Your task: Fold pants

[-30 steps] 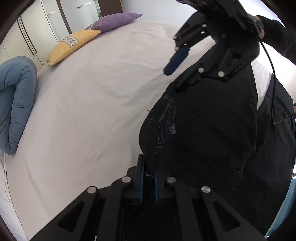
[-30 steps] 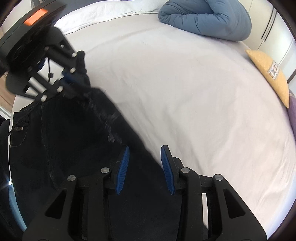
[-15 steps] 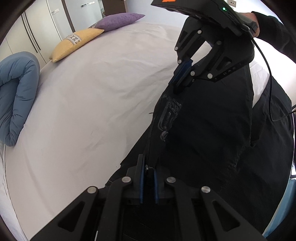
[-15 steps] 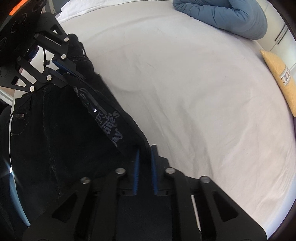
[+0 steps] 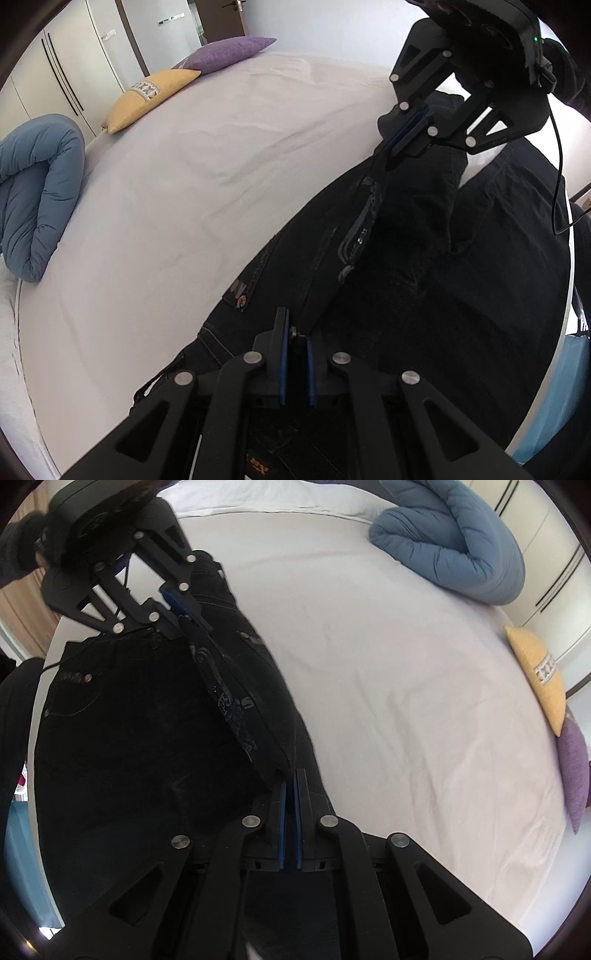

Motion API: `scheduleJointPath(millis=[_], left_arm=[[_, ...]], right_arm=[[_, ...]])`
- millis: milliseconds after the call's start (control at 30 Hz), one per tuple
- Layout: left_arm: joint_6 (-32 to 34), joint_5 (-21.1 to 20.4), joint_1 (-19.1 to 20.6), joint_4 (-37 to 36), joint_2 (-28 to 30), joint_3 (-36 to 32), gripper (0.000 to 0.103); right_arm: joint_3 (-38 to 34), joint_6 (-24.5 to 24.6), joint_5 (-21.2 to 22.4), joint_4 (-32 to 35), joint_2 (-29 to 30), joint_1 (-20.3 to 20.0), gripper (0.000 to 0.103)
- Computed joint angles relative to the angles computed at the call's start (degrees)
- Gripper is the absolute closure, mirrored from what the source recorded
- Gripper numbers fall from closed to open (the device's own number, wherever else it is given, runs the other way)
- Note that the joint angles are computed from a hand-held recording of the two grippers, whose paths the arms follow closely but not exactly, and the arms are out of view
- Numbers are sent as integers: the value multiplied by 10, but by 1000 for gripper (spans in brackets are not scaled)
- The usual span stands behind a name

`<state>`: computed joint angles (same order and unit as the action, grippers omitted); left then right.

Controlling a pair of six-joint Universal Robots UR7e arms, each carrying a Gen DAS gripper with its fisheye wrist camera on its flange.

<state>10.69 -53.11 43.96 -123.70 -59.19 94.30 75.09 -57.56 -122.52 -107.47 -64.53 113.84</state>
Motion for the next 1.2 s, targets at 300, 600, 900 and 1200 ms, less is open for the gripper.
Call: scheduleJointPath(millis=[300,600,900,1200], left_arm=[[-34,35,-78,31,-75,142,95],[-102,15,-119,66,-133,236,97],[-161,10,-142,85,-192,295,98],[-146,10,-149,74,-188,304,99]], right_arm=[[217,-72,-69,-129,-104,40,101],[348,-87,-131,-217,-137,83,101],[425,-90,-143,-272,-145,91,101],[472,-96,-170,-333,-126,127,101]])
